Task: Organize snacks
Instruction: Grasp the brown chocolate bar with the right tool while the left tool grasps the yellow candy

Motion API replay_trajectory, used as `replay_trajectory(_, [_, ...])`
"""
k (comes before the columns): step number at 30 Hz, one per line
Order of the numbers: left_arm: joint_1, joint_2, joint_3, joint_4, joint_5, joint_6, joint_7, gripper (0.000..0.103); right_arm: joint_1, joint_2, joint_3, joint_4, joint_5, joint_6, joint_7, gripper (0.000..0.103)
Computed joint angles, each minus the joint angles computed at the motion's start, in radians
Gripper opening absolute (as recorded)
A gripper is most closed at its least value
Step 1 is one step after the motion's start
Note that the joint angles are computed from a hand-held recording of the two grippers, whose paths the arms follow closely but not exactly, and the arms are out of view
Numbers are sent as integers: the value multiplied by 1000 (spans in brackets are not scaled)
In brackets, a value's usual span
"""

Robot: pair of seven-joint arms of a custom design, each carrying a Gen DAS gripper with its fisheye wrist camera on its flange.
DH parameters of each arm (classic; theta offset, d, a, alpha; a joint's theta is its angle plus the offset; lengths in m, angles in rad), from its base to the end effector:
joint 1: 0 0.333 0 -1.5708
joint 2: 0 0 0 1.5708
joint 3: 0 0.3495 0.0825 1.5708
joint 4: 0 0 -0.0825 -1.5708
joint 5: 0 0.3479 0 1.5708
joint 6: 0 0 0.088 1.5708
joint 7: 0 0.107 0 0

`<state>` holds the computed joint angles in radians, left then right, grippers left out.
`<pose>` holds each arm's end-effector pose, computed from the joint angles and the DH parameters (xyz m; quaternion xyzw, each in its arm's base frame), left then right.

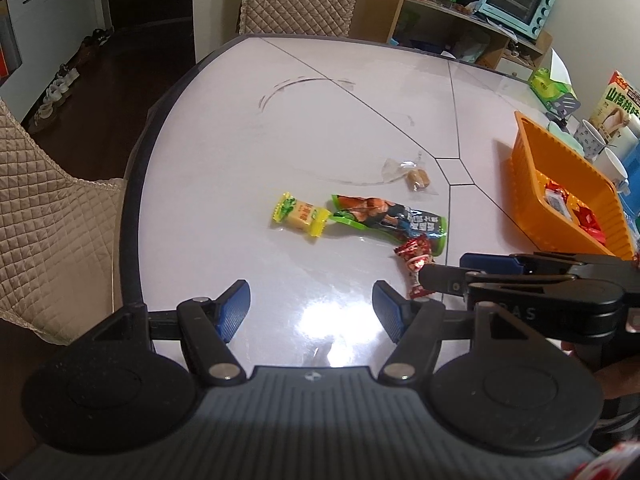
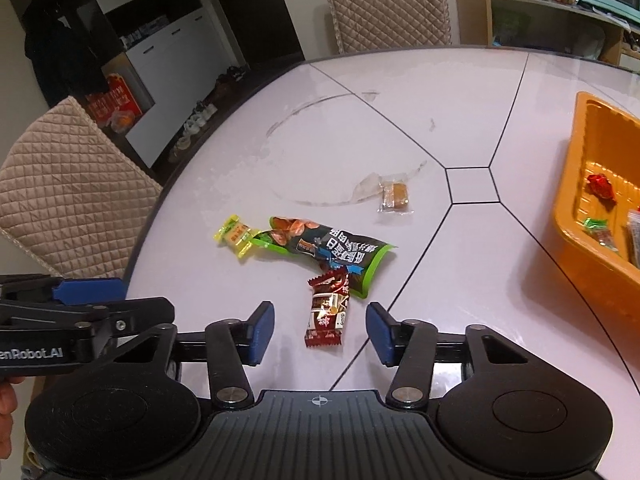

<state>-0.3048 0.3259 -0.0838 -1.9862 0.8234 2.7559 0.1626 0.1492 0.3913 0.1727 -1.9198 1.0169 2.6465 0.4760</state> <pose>0.5630 -0.2584 0.3965 -0.7756 0.5557 -0.2292 0.1925 0.6094 0.1682 0.3712 -0.8153 0.4572 0.0006 0.3554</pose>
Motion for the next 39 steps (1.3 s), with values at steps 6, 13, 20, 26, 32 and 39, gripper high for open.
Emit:
replay_trajectory(6, [8,12,8,2,-1,14,4,64,21,35,3,19,-38,43,26,43])
replay_trajectory(13, [15,30,15,10,-8,29,25,64,22,54,23,20,-74,87,24,35])
replay_trajectory(20, [15,53,16,30,-33,34,70,64,12,56,44,7,-81,119,-11,26])
replay_trajectory(26, [6,73,25,54,-30,37,120,64,-3,51,45,10,-76,92,-19,22])
replay_trajectory(32, [-5,112,41,100,-7,36,172,64,-18,35,34,10,-36,71,-15,22])
replay_trajectory(39, [-7,168,72,162,14,26,205,64,-26,27,8,18,-14,59,40,22])
